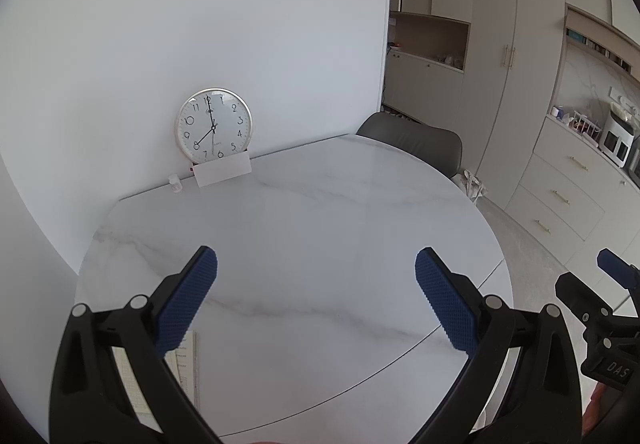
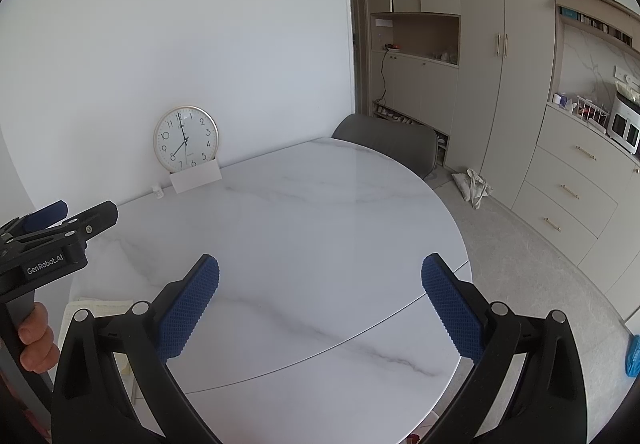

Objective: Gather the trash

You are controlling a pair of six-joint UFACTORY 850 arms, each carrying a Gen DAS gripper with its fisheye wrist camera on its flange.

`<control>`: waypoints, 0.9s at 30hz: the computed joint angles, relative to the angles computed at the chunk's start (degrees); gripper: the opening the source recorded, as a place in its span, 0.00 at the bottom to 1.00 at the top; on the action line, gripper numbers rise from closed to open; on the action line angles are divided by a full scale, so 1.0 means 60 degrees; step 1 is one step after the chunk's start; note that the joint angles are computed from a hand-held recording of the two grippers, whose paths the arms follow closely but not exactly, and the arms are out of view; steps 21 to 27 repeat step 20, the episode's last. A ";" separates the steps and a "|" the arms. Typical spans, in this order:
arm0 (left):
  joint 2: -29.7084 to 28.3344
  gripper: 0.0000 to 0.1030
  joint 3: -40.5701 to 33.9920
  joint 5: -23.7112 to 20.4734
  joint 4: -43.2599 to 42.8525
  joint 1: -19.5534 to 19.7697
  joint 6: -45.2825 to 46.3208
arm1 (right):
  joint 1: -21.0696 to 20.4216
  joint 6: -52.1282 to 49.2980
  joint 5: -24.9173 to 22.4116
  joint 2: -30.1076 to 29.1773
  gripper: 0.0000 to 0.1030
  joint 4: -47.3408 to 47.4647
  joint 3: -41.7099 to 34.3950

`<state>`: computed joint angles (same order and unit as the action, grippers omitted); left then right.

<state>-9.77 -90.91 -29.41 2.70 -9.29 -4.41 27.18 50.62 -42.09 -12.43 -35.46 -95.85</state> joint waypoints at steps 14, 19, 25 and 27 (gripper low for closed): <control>-0.0103 0.92 0.0063 0.0137 -0.0105 0.0038 -0.0021 | -0.0047 -0.0065 0.0009 0.0035 0.98 0.0100 0.0073; -0.0146 0.92 0.0009 0.0094 0.0031 0.0009 -0.0090 | -0.0051 -0.0081 0.0060 0.0054 0.98 0.0126 0.0177; -0.0160 0.92 -0.0009 0.0069 0.0011 0.0010 -0.0074 | -0.0052 -0.0084 0.0061 0.0056 0.98 0.0134 0.0185; -0.0160 0.92 -0.0009 0.0069 0.0011 0.0010 -0.0074 | -0.0052 -0.0084 0.0061 0.0056 0.98 0.0134 0.0185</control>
